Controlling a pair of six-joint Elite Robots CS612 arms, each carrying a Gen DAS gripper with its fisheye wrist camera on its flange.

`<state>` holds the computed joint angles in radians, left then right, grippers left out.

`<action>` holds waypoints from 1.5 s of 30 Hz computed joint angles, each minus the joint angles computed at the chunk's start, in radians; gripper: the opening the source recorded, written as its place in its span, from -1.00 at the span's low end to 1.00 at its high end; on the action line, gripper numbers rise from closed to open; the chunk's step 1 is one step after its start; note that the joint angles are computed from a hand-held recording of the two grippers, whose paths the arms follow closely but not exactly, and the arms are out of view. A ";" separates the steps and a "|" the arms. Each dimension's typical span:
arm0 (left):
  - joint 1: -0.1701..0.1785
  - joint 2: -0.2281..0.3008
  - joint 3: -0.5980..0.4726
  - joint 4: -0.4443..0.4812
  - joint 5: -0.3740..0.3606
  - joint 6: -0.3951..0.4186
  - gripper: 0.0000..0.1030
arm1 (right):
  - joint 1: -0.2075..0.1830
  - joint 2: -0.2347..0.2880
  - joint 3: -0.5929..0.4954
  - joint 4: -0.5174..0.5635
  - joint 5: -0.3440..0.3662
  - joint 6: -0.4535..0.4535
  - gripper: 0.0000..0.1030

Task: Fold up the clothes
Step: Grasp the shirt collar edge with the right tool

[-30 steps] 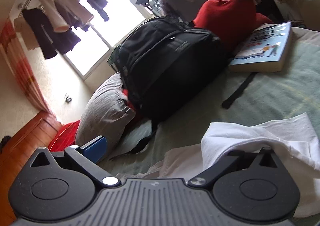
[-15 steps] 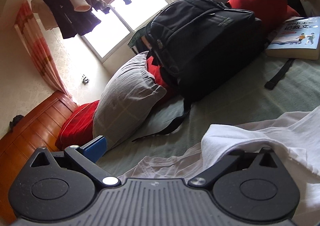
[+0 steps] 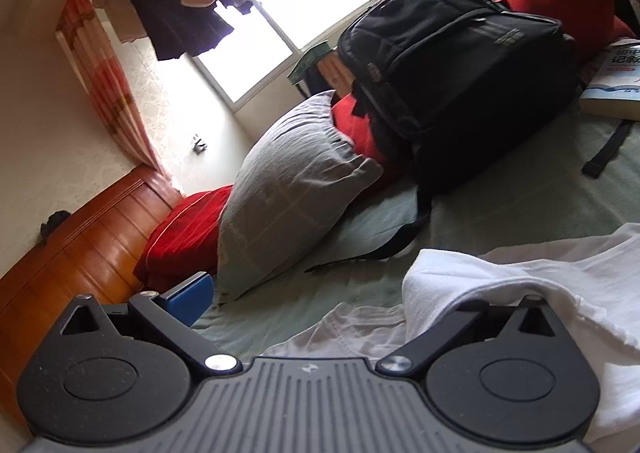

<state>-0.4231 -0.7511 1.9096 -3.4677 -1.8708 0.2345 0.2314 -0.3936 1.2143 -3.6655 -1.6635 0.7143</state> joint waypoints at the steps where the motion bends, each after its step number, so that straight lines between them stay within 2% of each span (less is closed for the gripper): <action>1: 0.000 0.000 0.001 0.001 0.002 -0.002 0.99 | 0.002 0.002 -0.007 0.008 0.009 -0.007 1.00; 15: 0.005 0.000 0.005 0.003 -0.009 -0.006 0.99 | 0.025 0.023 -0.055 0.177 0.122 -0.112 1.00; 22: 0.002 -0.001 0.009 -0.002 -0.010 -0.005 0.99 | 0.025 0.036 -0.079 0.240 0.144 -0.122 1.00; 25: 0.002 -0.002 0.013 -0.011 -0.011 -0.009 0.99 | 0.013 0.050 -0.086 0.247 0.193 -0.073 1.00; 30: 0.002 0.000 0.012 -0.015 -0.028 -0.010 0.99 | -0.009 0.060 -0.057 0.169 0.263 0.104 1.00; 34: 0.005 0.003 0.007 -0.012 -0.041 -0.002 0.99 | -0.019 0.048 -0.004 0.090 0.252 0.236 1.00; 39: 0.007 0.008 0.000 -0.005 -0.054 0.002 0.99 | -0.028 0.047 0.025 0.011 0.180 0.364 1.00; 41: 0.009 0.008 -0.001 -0.006 -0.060 0.007 0.99 | -0.027 0.049 0.012 0.020 0.171 0.357 1.00; 45: 0.013 0.010 -0.003 -0.007 -0.074 0.009 0.99 | -0.015 0.055 -0.036 0.070 0.176 0.243 1.00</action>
<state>-0.4102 -0.7406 1.9063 -3.4747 -1.9452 0.2437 0.2166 -0.3387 1.1782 -3.5952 -1.4874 0.9568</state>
